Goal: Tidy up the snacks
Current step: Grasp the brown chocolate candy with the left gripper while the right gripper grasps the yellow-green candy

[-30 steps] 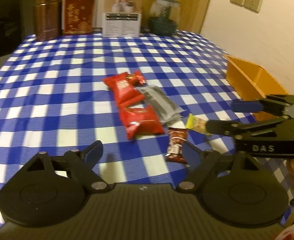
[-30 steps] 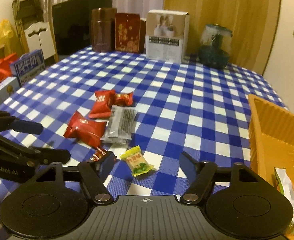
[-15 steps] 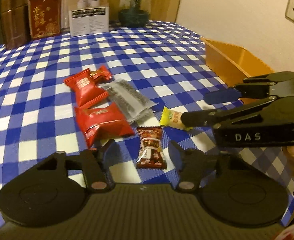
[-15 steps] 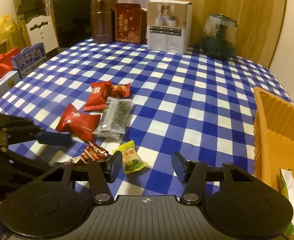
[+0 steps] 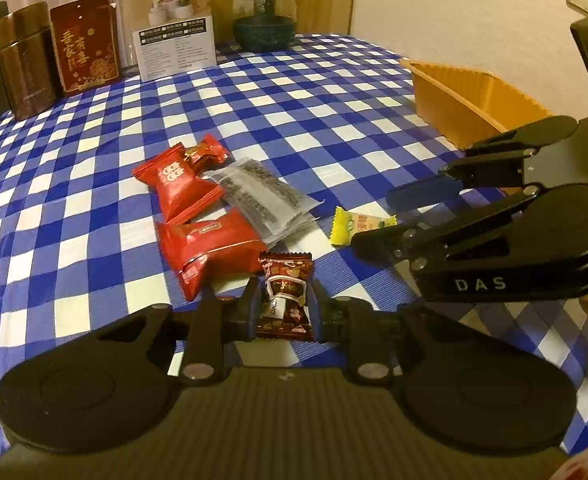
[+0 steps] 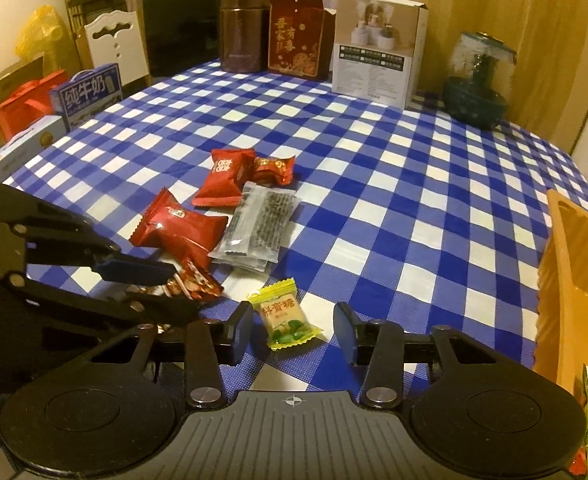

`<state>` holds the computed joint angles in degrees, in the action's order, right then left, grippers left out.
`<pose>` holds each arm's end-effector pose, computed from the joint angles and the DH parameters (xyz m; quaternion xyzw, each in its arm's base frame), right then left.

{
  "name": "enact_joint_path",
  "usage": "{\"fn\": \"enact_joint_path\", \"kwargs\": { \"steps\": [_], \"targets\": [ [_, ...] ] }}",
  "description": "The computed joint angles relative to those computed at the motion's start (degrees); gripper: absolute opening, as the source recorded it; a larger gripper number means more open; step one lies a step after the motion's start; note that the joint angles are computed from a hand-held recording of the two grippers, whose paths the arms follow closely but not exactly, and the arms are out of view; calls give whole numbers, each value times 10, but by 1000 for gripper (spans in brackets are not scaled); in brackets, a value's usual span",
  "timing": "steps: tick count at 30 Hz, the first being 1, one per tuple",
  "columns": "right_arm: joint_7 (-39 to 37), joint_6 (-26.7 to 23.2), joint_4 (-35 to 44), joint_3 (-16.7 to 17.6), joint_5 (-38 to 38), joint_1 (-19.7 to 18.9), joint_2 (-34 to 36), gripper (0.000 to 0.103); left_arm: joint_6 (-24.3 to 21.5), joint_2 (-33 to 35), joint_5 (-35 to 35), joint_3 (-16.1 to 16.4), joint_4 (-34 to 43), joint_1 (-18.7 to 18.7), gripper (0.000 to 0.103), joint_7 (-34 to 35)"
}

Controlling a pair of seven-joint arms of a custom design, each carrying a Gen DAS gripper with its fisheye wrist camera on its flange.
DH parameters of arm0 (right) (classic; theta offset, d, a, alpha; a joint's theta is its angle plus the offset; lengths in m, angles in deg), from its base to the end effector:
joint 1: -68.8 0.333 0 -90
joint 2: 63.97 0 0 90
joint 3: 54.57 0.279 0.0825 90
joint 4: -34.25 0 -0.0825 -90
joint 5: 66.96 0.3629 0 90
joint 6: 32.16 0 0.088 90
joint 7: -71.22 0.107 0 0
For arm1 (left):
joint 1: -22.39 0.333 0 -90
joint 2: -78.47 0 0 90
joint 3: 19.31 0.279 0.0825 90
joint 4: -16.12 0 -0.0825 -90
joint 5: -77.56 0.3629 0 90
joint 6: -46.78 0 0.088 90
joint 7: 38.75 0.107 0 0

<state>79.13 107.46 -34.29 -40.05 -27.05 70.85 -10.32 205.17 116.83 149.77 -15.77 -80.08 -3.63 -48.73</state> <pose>0.7257 0.1578 0.2468 -0.9024 0.2130 -0.0675 0.3684 0.5899 -0.2926 0.2206 -0.7218 0.5814 -0.2486 0.2815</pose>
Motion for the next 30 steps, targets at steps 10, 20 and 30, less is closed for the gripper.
{"fn": "enact_joint_path", "kwargs": {
  "steps": [10,20,30],
  "targets": [
    [1,-19,26,-2,-13,6,18,30,-17,6,15,4,8,-9,24,-17],
    [33,-9,2,-6,-12,7,-1,25,-30,12,4,-3,18,-7,22,6],
    [57,-1,-20,-3,9,-2,-21,20,-20,5,-16,-4,11,-6,19,3]
  ]
}}
